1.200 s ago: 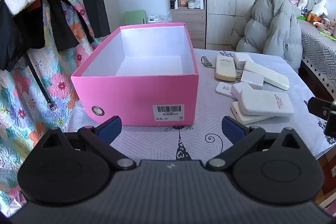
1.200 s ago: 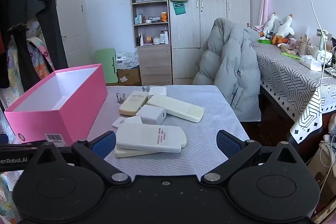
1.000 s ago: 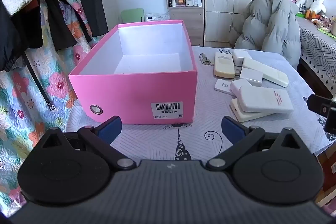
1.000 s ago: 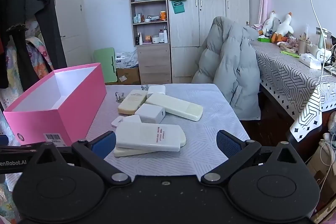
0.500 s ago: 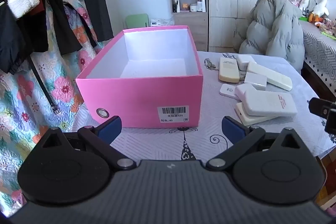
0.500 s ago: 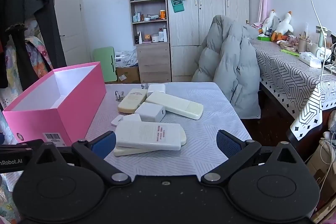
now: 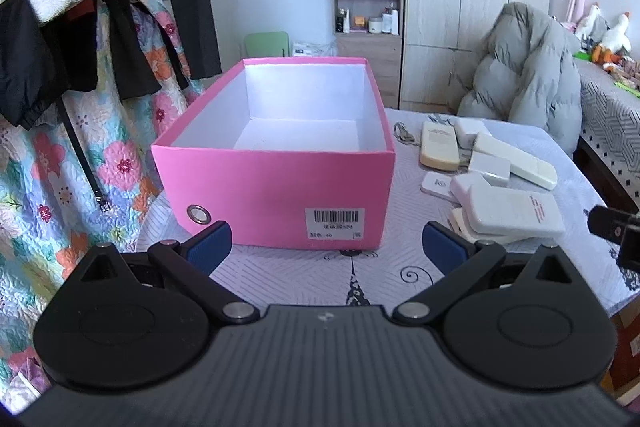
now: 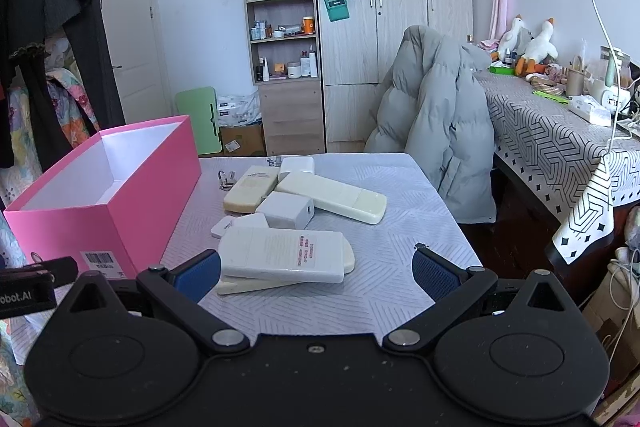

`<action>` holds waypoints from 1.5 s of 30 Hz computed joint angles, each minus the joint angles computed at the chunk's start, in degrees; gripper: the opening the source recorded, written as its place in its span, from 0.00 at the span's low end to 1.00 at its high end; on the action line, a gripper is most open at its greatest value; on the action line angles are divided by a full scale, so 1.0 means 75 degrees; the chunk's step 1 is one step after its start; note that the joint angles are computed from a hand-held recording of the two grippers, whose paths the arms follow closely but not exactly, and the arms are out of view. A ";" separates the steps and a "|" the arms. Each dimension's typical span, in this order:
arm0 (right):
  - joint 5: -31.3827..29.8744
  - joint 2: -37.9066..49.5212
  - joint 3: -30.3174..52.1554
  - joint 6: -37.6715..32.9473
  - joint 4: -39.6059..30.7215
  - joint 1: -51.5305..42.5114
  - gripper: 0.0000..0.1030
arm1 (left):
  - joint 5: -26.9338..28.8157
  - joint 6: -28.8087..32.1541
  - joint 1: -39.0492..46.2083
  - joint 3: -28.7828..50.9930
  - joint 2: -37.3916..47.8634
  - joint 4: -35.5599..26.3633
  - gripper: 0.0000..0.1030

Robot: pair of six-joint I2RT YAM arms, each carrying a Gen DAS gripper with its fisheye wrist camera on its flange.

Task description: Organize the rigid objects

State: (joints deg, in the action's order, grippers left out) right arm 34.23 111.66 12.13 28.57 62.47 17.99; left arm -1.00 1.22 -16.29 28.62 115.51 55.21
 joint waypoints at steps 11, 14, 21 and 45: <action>0.0008 0.0043 0.0023 0.0117 -0.0033 -0.0007 1.00 | 0.0438 0.0249 0.0089 -0.0072 -0.0287 -0.0283 1.00; 0.0047 0.0087 0.0046 0.0179 -0.0026 0.0006 1.00 | 0.0553 0.0288 0.0056 -0.0099 -0.0388 -0.0430 1.00; -0.0013 0.0174 0.0035 0.0399 0.0024 -0.0085 1.00 | 0.0853 0.0260 0.0158 0.0022 -0.0520 -0.0951 0.97; 0.0446 0.0348 0.0018 -0.0204 0.0279 -0.0201 1.00 | 0.0528 0.0202 0.0102 0.0608 -0.0319 -0.2122 0.93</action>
